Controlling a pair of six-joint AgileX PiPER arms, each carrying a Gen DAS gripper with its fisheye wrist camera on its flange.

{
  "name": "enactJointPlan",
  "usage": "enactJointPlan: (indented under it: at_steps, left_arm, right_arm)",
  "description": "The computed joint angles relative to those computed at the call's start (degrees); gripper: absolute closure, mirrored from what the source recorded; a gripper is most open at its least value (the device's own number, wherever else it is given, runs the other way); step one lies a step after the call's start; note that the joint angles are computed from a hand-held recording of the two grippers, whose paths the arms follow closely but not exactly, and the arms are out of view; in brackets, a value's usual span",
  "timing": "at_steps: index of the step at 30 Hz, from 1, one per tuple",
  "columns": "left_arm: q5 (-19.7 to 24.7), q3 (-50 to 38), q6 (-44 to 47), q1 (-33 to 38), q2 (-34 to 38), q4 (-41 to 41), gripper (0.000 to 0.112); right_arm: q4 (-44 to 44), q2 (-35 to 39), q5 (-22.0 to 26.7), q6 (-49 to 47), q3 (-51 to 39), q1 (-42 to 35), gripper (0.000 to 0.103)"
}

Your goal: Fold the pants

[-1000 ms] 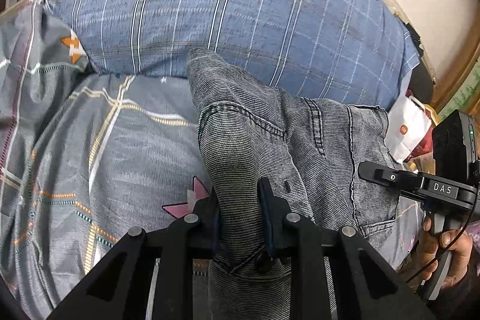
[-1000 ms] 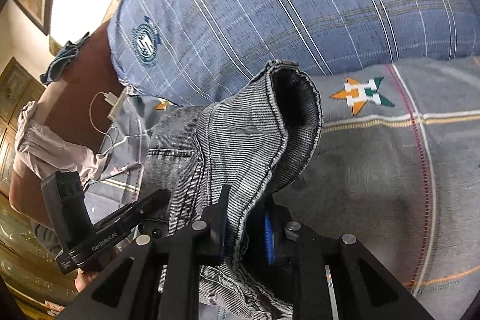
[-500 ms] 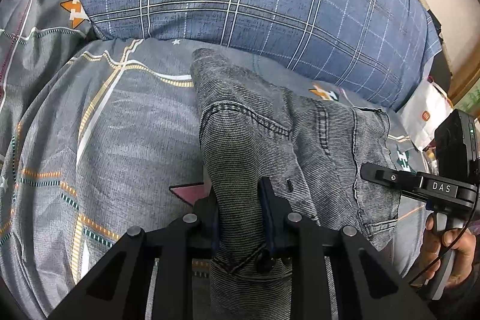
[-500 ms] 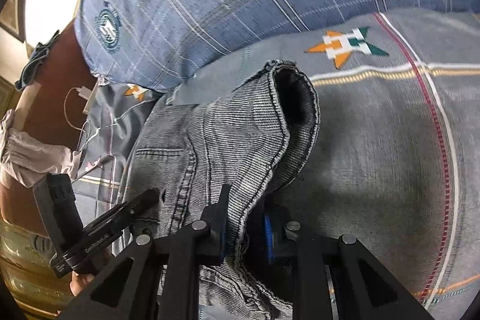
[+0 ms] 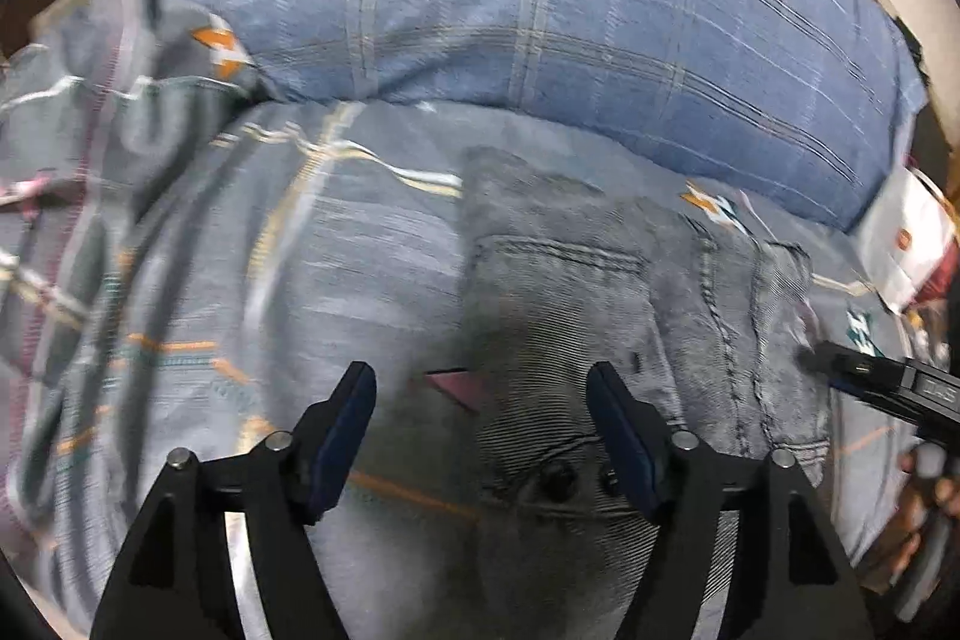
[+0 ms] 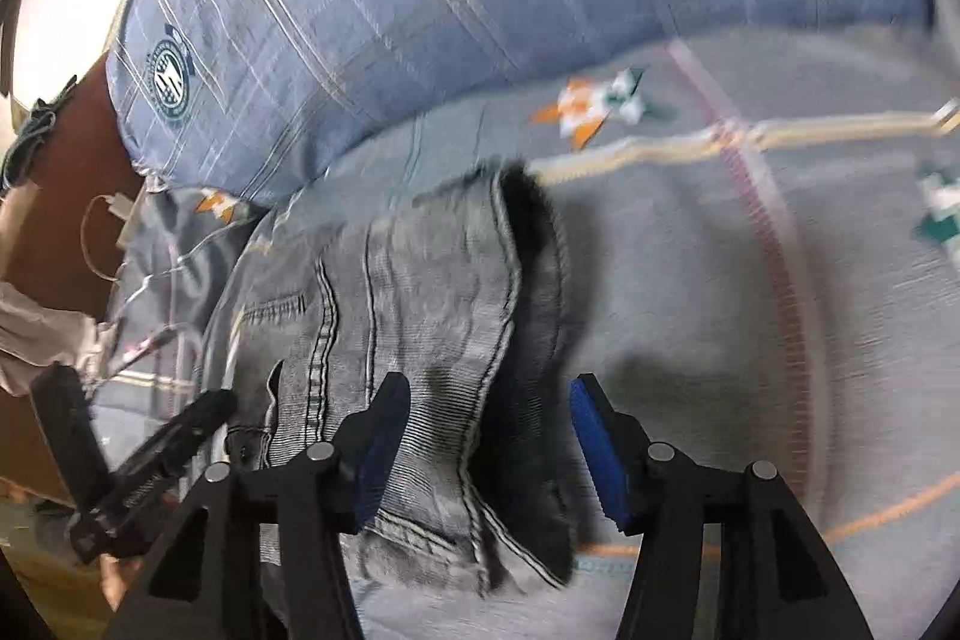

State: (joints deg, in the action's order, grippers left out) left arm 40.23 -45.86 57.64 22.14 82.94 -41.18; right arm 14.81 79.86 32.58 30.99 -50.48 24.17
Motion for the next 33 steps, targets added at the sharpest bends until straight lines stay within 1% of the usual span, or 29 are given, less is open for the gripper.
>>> enactJointPlan:
  at_steps: [1,3,4,7,9,10,11,12,13,14,15,16,17,18,19,20,22,24,26,27,29,30,33]
  left_arm:
    - [0.1,0.5,0.1,0.9,-1.3,-0.2,0.038]
    - [0.6,1.6,1.1,2.3,-3.5,-0.6,0.038]
    - [0.4,2.5,1.5,2.6,-4.6,-0.6,0.038]
    - [-1.3,6.0,3.2,2.8,-7.3,-0.5,0.036]
    - [-4.6,8.6,2.5,0.3,-7.4,1.3,0.033]
    - [-7.7,10.0,1.4,-1.6,-7.0,2.6,0.03]
    - [-12.4,12.5,0.9,-3.9,-7.0,3.4,0.029]
    - [-15.0,14.0,2.8,-4.5,-7.1,2.3,0.029]
    - [-15.5,14.7,5.7,-3.9,-7.6,0.0,0.029]
    - [-14.1,14.2,6.3,-2.9,-8.0,-0.2,0.029]
    - [-11.1,12.7,4.6,-1.7,-8.2,1.3,0.029]
    - [-9.1,11.7,3.6,-0.9,-8.5,1.7,0.029]
    - [-5.8,10.7,4.8,1.1,-9.8,-0.2,0.029]
    - [-3.4,10.7,6.8,2.7,-11.6,-2.7,0.029]
    - [-0.9,10.7,9.1,4.3,-13.2,-5.5,0.029]
    - [-0.6,10.8,9.5,4.0,-13.8,-6.0,0.029]
    - [-1.6,11.3,7.6,0.8,-14.6,-3.6,0.029]
    - [-5.5,12.9,5.5,-3.6,-14.1,-0.4,0.029]
    - [-11.1,15.1,2.9,-7.7,-12.4,2.9,0.029]
    - [-12.1,15.7,3.5,-8.1,-11.4,2.4,0.028]
    - [-12.4,16.6,9.3,-6.4,-10.0,-3.5,0.026]
    - [-12.8,17.0,10.5,-5.9,-10.2,-4.5,0.022]
    - [-13.2,16.8,11.1,-6.4,-9.6,-4.6,0.021]
  right_arm:
    - [-5.5,-1.7,0.6,5.4,-0.4,1.9,0.044]
    - [-14.1,-3.4,1.9,13.5,-1.8,6.6,0.04]
    - [-19.7,-3.6,2.9,18.4,-2.7,10.2,0.039]
    - [-29.1,-2.4,4.2,27.0,-2.8,17.7,0.036]
    - [-30.2,0.3,4.2,28.9,-1.5,20.5,0.036]
    - [-30.3,2.6,4.6,29.3,-1.0,21.4,0.034]
    - [-31.7,4.5,4.4,31.1,0.1,22.1,0.029]
    - [-32.9,4.1,3.3,33.1,1.3,22.3,0.022]
    - [-31.8,3.2,1.9,33.3,2.6,21.3,0.022]
    - [-28.7,2.5,1.6,31.1,2.8,20.1,0.022]
    - [-28.0,1.6,2.8,29.7,2.2,19.6,0.022]
    - [-29.5,0.9,5.1,29.4,0.9,19.8,0.022]
    - [-31.0,0.4,6.5,29.9,-0.1,20.1,0.022]
    - [-31.9,-0.5,7.3,30.0,-0.9,20.0,0.022]
    - [-32.1,-1.4,7.4,29.8,-1.6,19.4,0.022]
    - [-32.4,-1.9,7.5,29.5,-2.7,18.5,0.022]
    - [-31.9,-1.1,7.7,26.6,-5.5,16.1,0.022]
    - [-32.8,1.6,9.2,24.9,-9.9,14.6,0.022]
    - [-36.1,7.3,12.2,25.1,-16.0,13.9,0.022]
    - [-37.0,10.0,13.4,24.4,-18.5,13.1,0.022]
    - [-36.8,15.9,15.8,21.9,-23.0,11.1,0.022]
    - [-36.3,18.9,16.9,20.8,-24.9,10.2,0.022]
    - [-33.6,24.4,17.0,19.3,-26.7,7.8,0.022]
